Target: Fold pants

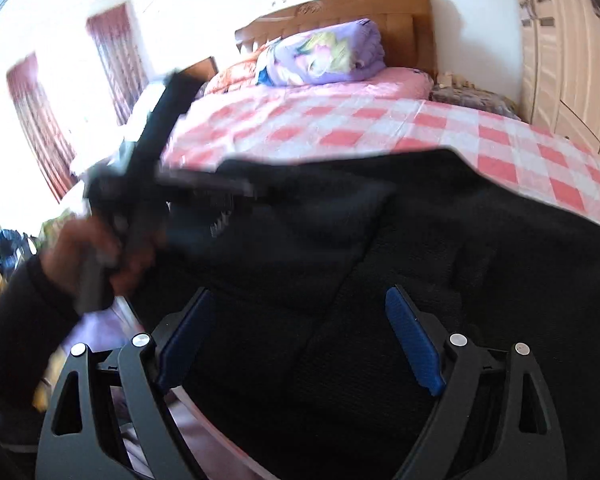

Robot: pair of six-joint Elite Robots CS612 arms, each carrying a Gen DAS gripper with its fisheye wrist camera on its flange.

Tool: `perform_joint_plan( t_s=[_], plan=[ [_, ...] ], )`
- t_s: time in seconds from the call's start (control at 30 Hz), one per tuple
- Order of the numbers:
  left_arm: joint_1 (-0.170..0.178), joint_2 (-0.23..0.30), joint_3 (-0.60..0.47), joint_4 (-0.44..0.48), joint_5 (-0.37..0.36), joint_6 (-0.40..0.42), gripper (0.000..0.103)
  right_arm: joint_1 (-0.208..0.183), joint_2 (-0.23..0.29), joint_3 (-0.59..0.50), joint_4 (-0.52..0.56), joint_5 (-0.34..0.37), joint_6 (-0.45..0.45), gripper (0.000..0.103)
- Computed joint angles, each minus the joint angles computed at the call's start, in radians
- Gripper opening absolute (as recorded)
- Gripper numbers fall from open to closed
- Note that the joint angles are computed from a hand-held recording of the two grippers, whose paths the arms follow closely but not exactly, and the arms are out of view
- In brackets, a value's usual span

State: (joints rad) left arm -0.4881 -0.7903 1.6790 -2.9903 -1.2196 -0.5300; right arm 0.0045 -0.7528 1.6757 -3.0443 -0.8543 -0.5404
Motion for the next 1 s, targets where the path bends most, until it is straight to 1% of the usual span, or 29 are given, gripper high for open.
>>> perform_joint_plan(
  t_s=[0.03, 0.1, 0.13, 0.17, 0.23, 0.27, 0.3, 0.33, 0.4, 0.47, 0.5, 0.57, 0.63, 0.67, 0.7, 0.73, 0.77, 0.8, 0.83, 0.9, 0.93, 1.0],
  plan=[
    [-0.001, 0.001, 0.001, -0.003, 0.004, -0.001, 0.102, 0.001, 0.002, -0.006, -0.045, -0.007, 0.024, 0.086],
    [0.000, 0.001, 0.003, -0.015, 0.003, -0.004, 0.102, 0.018, 0.009, -0.028, -0.116, -0.083, 0.034, 0.086],
    [0.002, 0.001, 0.005, -0.026, -0.001, -0.007, 0.102, 0.026, 0.015, -0.043, -0.119, -0.108, 0.027, 0.086],
    [0.002, 0.000, 0.010, -0.037, -0.003, -0.012, 0.102, 0.036, 0.026, -0.067, -0.111, -0.144, 0.016, 0.086],
    [0.003, -0.002, 0.017, -0.056, -0.008, -0.025, 0.101, 0.056, 0.048, -0.108, -0.081, -0.244, -0.002, 0.086],
    [0.004, -0.002, 0.020, -0.064, -0.011, -0.031, 0.101, 0.071, 0.063, -0.138, -0.031, -0.318, -0.024, 0.086],
    [0.007, -0.002, 0.023, -0.074, -0.017, -0.036, 0.101, 0.077, 0.077, -0.165, 0.026, -0.358, -0.043, 0.087],
    [0.007, -0.004, 0.026, -0.079, -0.019, -0.039, 0.101, 0.077, 0.083, -0.174, 0.051, -0.357, -0.029, 0.087],
    [0.006, -0.003, 0.026, -0.077, -0.014, -0.047, 0.101, 0.061, 0.087, -0.188, 0.101, -0.298, 0.004, 0.088],
    [0.005, -0.003, 0.026, -0.077, -0.009, -0.049, 0.101, 0.057, 0.086, -0.187, 0.099, -0.293, 0.007, 0.088],
    [0.004, -0.003, 0.025, -0.074, -0.006, -0.050, 0.101, 0.058, 0.081, -0.175, 0.075, -0.306, 0.011, 0.088],
    [0.004, -0.003, 0.024, -0.073, -0.002, -0.053, 0.101, 0.059, 0.065, -0.135, -0.010, -0.322, 0.034, 0.088],
    [0.004, -0.003, 0.026, -0.072, 0.002, -0.062, 0.101, 0.048, 0.043, -0.084, -0.093, -0.296, 0.045, 0.088],
    [0.005, -0.004, 0.027, -0.073, 0.001, -0.066, 0.101, 0.043, 0.037, -0.067, -0.115, -0.288, 0.048, 0.088],
    [0.006, -0.004, 0.028, -0.073, 0.000, -0.069, 0.101, 0.040, 0.029, -0.051, -0.119, -0.292, 0.039, 0.088],
    [0.006, -0.004, 0.027, -0.070, 0.000, -0.072, 0.101, 0.040, 0.022, -0.036, -0.106, -0.319, 0.003, 0.089],
    [0.006, -0.005, 0.027, -0.068, 0.002, -0.073, 0.101, 0.037, 0.020, -0.023, -0.111, -0.324, -0.023, 0.089],
    [0.006, -0.004, 0.026, -0.066, 0.004, -0.072, 0.101, 0.029, 0.022, -0.013, -0.130, -0.298, -0.023, 0.089],
    [0.005, -0.005, 0.025, -0.062, 0.006, -0.072, 0.101, 0.020, 0.025, -0.011, -0.124, -0.273, 0.005, 0.089],
    [0.005, -0.004, 0.023, -0.056, 0.008, -0.074, 0.101, 0.012, 0.024, -0.011, -0.105, -0.251, 0.034, 0.089],
    [0.005, -0.005, 0.023, -0.054, 0.008, -0.075, 0.101, 0.013, 0.019, -0.003, -0.129, -0.265, 0.042, 0.089],
    [0.006, -0.005, 0.023, -0.051, 0.010, -0.083, 0.101, 0.015, 0.014, 0.025, -0.236, -0.312, 0.058, 0.089]
  ],
)
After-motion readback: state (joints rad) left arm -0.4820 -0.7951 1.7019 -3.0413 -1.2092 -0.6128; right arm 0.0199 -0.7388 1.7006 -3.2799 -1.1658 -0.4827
